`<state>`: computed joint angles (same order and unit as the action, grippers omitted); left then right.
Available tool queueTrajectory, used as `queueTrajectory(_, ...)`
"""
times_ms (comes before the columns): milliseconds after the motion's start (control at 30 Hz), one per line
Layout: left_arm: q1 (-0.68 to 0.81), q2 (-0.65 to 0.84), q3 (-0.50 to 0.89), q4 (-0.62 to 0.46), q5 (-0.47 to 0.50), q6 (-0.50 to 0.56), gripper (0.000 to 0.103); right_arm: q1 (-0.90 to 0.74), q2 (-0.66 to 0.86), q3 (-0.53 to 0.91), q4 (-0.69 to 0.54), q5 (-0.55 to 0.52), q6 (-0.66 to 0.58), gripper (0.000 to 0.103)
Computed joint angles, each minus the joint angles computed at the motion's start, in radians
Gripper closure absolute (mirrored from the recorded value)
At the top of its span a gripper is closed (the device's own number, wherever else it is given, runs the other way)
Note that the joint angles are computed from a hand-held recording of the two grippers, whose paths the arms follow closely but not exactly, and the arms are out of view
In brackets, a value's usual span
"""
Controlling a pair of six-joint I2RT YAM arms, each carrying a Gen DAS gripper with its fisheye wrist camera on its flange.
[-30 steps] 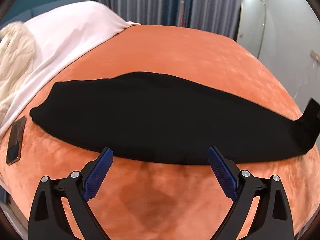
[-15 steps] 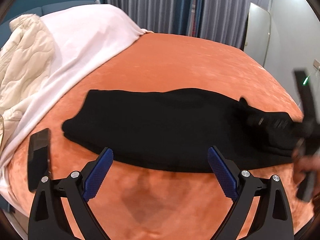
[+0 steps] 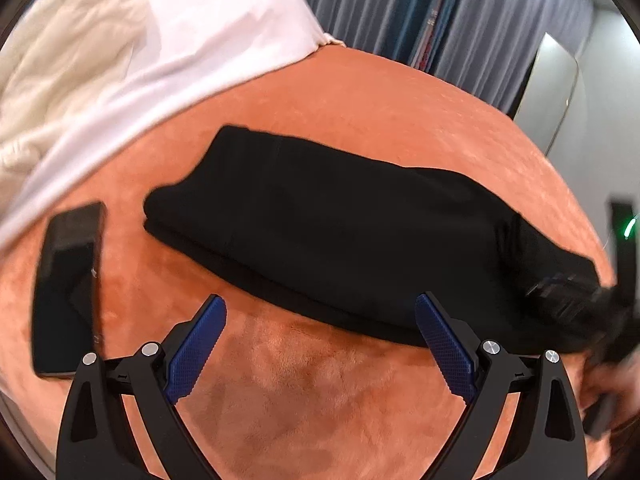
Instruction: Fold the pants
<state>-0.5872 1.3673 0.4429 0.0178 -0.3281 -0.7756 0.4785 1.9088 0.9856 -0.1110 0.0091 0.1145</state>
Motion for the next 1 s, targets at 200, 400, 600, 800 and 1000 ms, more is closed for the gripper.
queueTrajectory(200, 0.208, -0.043, -0.077, 0.085, 0.176, -0.001, 0.010, 0.122, -0.241, -0.252, 0.172, 0.121, 0.021, 0.029)
queueTrajectory(400, 0.492, 0.202, -0.085, 0.406, 0.573, -0.106, 0.012, 0.072, -0.650, -0.537, 0.135, 0.176, 0.094, 0.021)
queueTrajectory(600, 0.497, 0.293, 0.025, 0.340, 0.511, -0.130, 0.088, -0.100, -0.953, -0.686, -0.037, 0.143, 0.103, 0.017)
queueTrajectory(800, 0.242, 0.061, 0.170, 0.036, 0.194, -0.066, 0.091, -0.440, -0.984, -0.791, -0.006, -0.058, 0.018, 0.017)
queueTrajectory(1000, -0.214, 0.162, 0.590, -0.190, -0.104, 0.039, 0.091, -0.644, -0.828, -0.855, 0.178, -0.213, -0.055, 0.017)
